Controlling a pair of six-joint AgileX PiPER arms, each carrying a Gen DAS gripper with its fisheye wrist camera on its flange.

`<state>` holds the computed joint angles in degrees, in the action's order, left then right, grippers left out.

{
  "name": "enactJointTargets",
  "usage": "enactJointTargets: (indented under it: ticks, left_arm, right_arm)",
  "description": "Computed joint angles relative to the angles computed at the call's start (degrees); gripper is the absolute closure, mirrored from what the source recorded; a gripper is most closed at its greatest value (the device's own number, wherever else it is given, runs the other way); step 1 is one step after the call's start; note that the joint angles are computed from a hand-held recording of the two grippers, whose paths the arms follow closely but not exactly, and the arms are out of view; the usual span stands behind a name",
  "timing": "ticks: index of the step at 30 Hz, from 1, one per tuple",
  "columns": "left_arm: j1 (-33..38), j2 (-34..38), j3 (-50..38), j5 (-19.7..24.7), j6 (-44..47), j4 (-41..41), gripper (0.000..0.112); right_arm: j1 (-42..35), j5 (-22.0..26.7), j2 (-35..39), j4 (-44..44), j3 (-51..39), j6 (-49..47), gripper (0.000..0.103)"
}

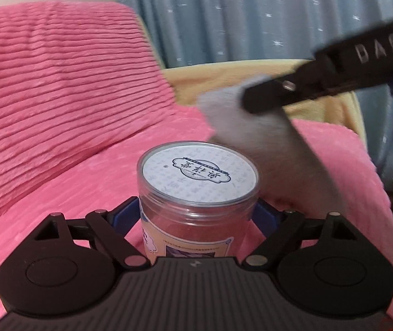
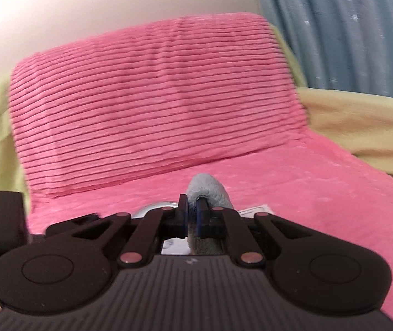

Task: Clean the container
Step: 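Lift the cloth with the right gripper while the left gripper grasps the clear jar, then wipe the white jar lid with the cloth in the right gripper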

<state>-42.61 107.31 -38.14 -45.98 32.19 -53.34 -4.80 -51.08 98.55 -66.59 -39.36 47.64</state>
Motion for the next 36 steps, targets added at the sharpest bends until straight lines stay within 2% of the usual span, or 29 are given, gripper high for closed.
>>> enactJointTargets:
  ticks: [1,4,9,12,14,17,20,23,26,32,35,36]
  left_arm:
    - [-0.03,-0.1,0.12,-0.11,-0.5,0.45,0.026]
    - [1.93,-1.48,2.44,0.52,-9.31,9.07,0.026]
    - [1.65,-0.76,1.42,2.09,-6.09,8.49,0.026]
    - [1.03,-0.45,0.84,2.18,-3.41,6.66,0.026]
    - [0.43,0.19,0.67,1.52,-1.75,5.27,0.026]
    - [0.41,0.24,1.63,0.9,-4.18,6.31,0.026]
    - [0.13,0.33,1.93,0.35,-4.67,6.52,0.026]
    - [0.43,0.25,2.43,0.1,-6.12,7.66,0.027]
    - [1.21,0.41,2.83,-0.21,-8.08,9.45,0.027]
    - [1.08,0.52,2.6,0.29,-7.49,9.38,0.027]
    - [1.6,0.37,2.49,0.96,-7.69,10.06,0.027]
    - [1.79,0.31,2.53,1.11,-7.84,10.4,0.027]
  right_arm:
    - [0.22,0.05,-0.01,-0.39,0.03,-0.05,0.098]
    - [0.59,0.57,-0.24,-1.81,-0.18,0.19,0.098]
    - [2.17,4.66,-1.29,-2.26,0.03,-2.36,0.099]
    - [3.12,7.27,-1.38,-5.92,-0.7,-0.07,0.098]
    - [2.62,6.01,-1.47,-11.55,-1.8,4.99,0.098]
    - [1.12,0.55,0.28,-22.57,-5.81,17.64,0.098]
    - [0.97,-3.23,3.57,-24.0,-8.41,22.53,0.098]
    - [2.03,-4.44,6.07,-22.75,-10.57,25.39,0.099]
    - [4.52,-2.83,6.71,-19.48,-10.9,24.98,0.099]
    - [7.03,2.64,5.82,-6.22,-7.55,13.51,0.102]
    - [5.91,5.4,4.16,-3.62,-5.86,9.92,0.102]
    - [4.66,4.89,3.99,-5.68,-5.96,11.66,0.102]
